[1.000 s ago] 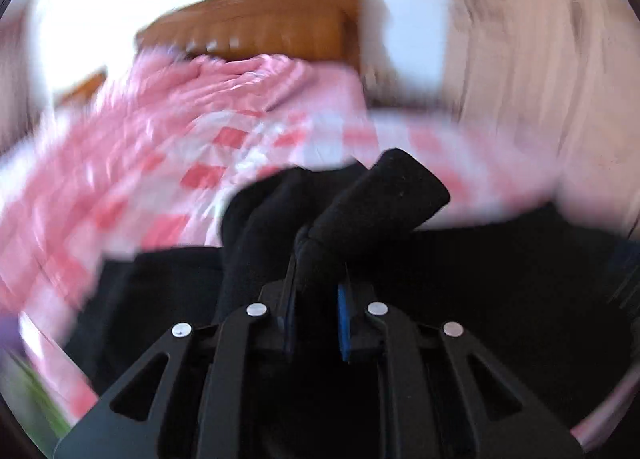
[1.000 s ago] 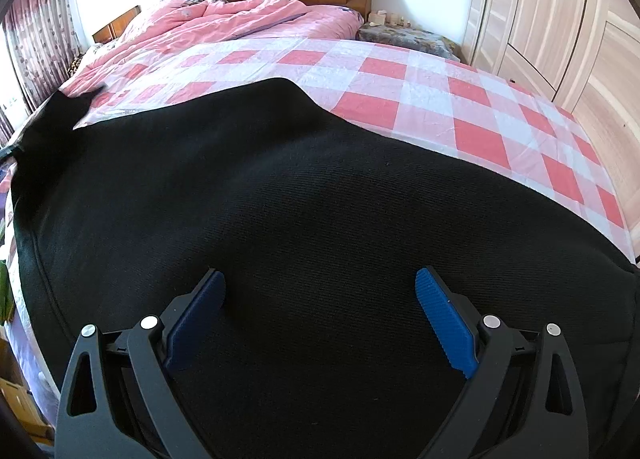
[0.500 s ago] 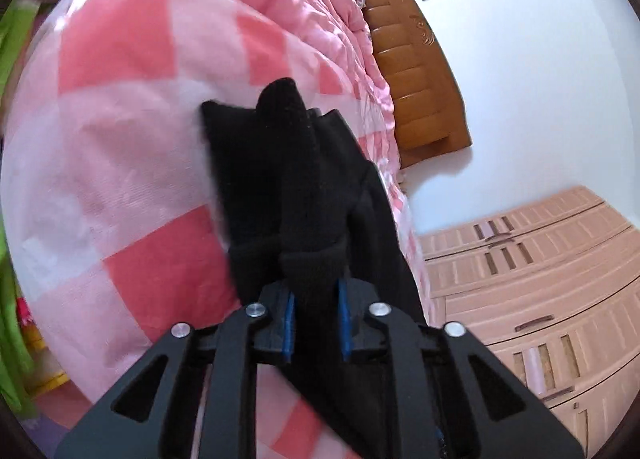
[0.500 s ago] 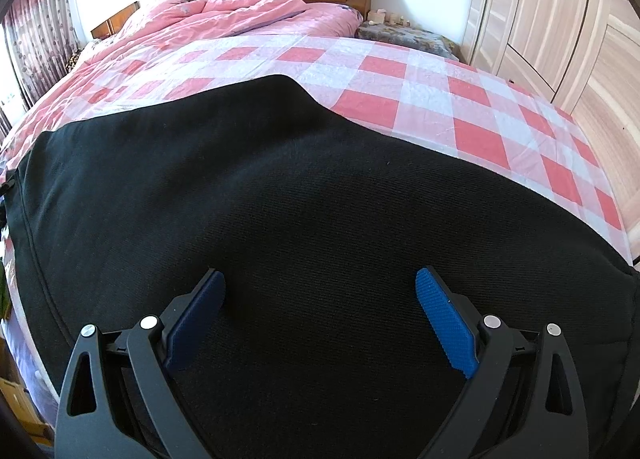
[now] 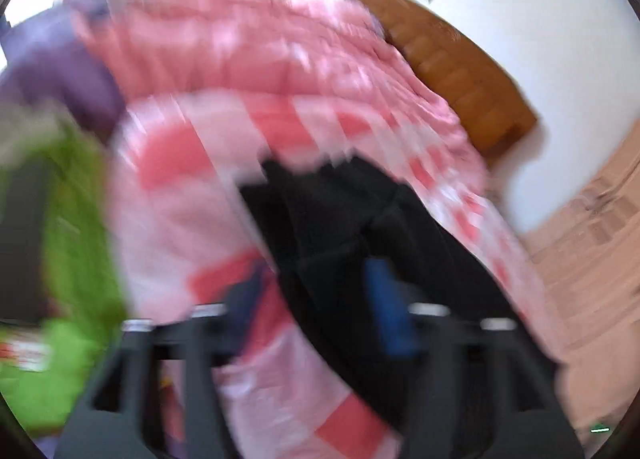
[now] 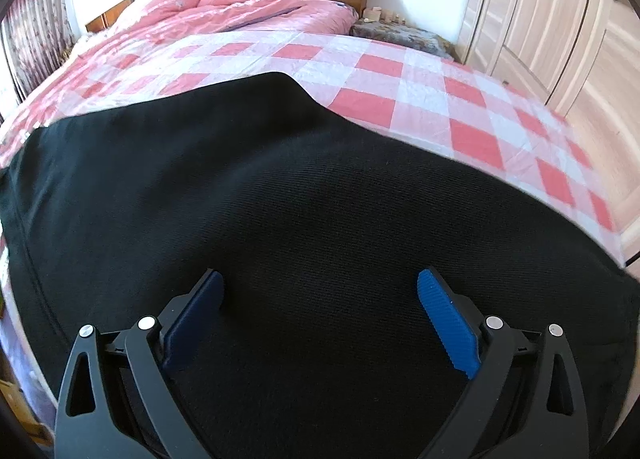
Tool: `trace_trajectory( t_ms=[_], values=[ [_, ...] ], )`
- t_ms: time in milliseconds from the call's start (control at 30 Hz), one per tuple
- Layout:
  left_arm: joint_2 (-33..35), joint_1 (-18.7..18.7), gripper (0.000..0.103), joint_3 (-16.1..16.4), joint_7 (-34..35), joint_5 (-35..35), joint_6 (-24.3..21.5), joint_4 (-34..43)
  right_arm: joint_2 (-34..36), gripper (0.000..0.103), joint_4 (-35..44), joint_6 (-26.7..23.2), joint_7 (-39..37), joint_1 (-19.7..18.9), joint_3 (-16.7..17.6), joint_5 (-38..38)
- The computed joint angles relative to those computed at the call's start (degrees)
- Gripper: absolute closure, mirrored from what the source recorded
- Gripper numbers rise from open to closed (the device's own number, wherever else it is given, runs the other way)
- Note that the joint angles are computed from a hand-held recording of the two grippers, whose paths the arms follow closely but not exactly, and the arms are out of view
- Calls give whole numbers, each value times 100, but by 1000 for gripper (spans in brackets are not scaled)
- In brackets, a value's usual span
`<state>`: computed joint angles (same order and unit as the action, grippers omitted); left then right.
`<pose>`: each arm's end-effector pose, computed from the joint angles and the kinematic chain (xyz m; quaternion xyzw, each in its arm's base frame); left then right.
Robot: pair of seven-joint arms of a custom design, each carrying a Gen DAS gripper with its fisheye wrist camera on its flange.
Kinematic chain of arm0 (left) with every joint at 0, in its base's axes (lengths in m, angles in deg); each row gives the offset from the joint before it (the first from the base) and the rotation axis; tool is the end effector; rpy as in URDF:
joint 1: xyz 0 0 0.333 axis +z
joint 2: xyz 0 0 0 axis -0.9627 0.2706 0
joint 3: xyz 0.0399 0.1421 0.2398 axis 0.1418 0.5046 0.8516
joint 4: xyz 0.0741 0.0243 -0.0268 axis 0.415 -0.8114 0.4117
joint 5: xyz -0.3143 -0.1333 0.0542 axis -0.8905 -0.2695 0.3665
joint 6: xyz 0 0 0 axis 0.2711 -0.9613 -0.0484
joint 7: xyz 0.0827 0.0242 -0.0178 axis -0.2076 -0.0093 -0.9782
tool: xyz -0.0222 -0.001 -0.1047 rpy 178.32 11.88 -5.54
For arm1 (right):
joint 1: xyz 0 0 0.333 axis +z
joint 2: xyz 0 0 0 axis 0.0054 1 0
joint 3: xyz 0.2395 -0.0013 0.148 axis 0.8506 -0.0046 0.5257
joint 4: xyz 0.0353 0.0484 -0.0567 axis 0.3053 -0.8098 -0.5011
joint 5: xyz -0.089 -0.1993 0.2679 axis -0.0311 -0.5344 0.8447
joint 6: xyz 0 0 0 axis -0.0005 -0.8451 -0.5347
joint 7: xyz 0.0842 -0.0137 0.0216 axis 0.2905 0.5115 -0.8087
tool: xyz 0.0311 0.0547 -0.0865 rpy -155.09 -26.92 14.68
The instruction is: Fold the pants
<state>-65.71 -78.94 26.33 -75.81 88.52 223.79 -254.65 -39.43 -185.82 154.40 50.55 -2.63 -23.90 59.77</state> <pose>0.2795 -0.1445 0.3331 -0.8907 0.1697 -0.2810 0.3144 0.5666 0.0418 0.3123 -0.8395 0.4540 -0.1701 0.2453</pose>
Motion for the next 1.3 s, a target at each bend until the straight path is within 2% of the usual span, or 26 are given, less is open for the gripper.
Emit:
trace_trajectory(
  t_ms=[33, 67, 100, 133, 200, 267, 400, 433, 500, 533, 567, 633, 700, 800, 1000, 1100, 1167, 1200, 1233, 1267, 1300],
  values=[
    [-26, -135, 20, -284, 347, -362, -655, 236, -63, 8, -90, 184, 2, 73, 20, -12],
    [32, -226, 17, -368, 485, -356, -990, 415, -124, 8, -127, 228, -119, 35, 158, 89],
    [155, -333, 15, -252, 676, -82, -1006, 592, -170, 8, -101, 132, -263, -12, 298, 212],
    [352, -366, 14, -3, 943, 222, -703, 749, -209, 8, -69, 17, -351, 12, 355, 294],
    [842, -77, 13, 285, 1224, 678, 88, 1029, -285, 8, 40, -220, -464, 273, 440, 356],
    [1427, 98, 14, 557, 1384, 974, 560, 1287, -260, 8, 261, -586, -651, 544, 542, 394],
    [2179, -2, 14, 741, 1558, 940, 548, 1563, 294, 8, 941, -863, -43, 1524, 291, -572],
    [2254, -105, 14, 749, 1705, 793, 420, 1618, 461, 8, 1147, -1012, 118, 1644, 272, -757],
    [2341, -159, 13, 882, 1828, 844, 534, 1608, 723, 8, 1430, -1146, 434, 1878, 178, -1174],
    [2327, -186, 13, 915, 1847, 910, 589, 1543, 847, 8, 1503, -1052, 749, 2107, -16, -1560],
    [2299, -189, 14, 967, 1878, 986, 693, 1454, 1002, 5, 1595, -991, 943, 2141, -62, -1855],
    [2354, -186, 14, 996, 1827, 1165, 807, 1389, 1082, 4, 1718, -1138, 800, 1851, 183, -1743],
    [2396, -241, 15, 978, 1886, 1247, 735, 1377, 1070, 4, 1690, -1117, 727, 1680, 277, -1741],
    [2371, -245, 14, 993, 1319, 1872, 797, 1275, 1114, 4, 1648, -1038, 290, 1326, 604, -1447],
    [2182, -332, 17, 1109, 1350, 1955, 938, 1121, 1168, 4, 1671, -966, 108, 1233, 700, -1244],
    [1828, -318, 19, 1097, 946, 2193, 1089, 900, 1080, 5, 1584, -926, 192, 1307, 614, -1250],
    [1397, -458, 18, 926, 1260, 1721, 790, 812, 920, 5, 1484, -837, 773, 1609, 305, -1490],
    [1285, -498, 18, 804, 1443, 1608, 586, 867, 804, 5, 1402, -777, 887, 1566, 385, -1377],
    [1307, -498, 14, 774, 1711, 1508, 507, 982, 731, 5, 1365, -835, 724, 1364, 629, -1117],
    [1413, -470, 13, 792, 2005, 1423, 501, 1133, 575, 5, 1259, -976, 385, 1133, 947, -664],
    [1625, -425, 12, 845, 2422, 1294, 501, 1357, 444, 5, 1135, -1022, 208, 1101, 1064, -477]
  ],
)
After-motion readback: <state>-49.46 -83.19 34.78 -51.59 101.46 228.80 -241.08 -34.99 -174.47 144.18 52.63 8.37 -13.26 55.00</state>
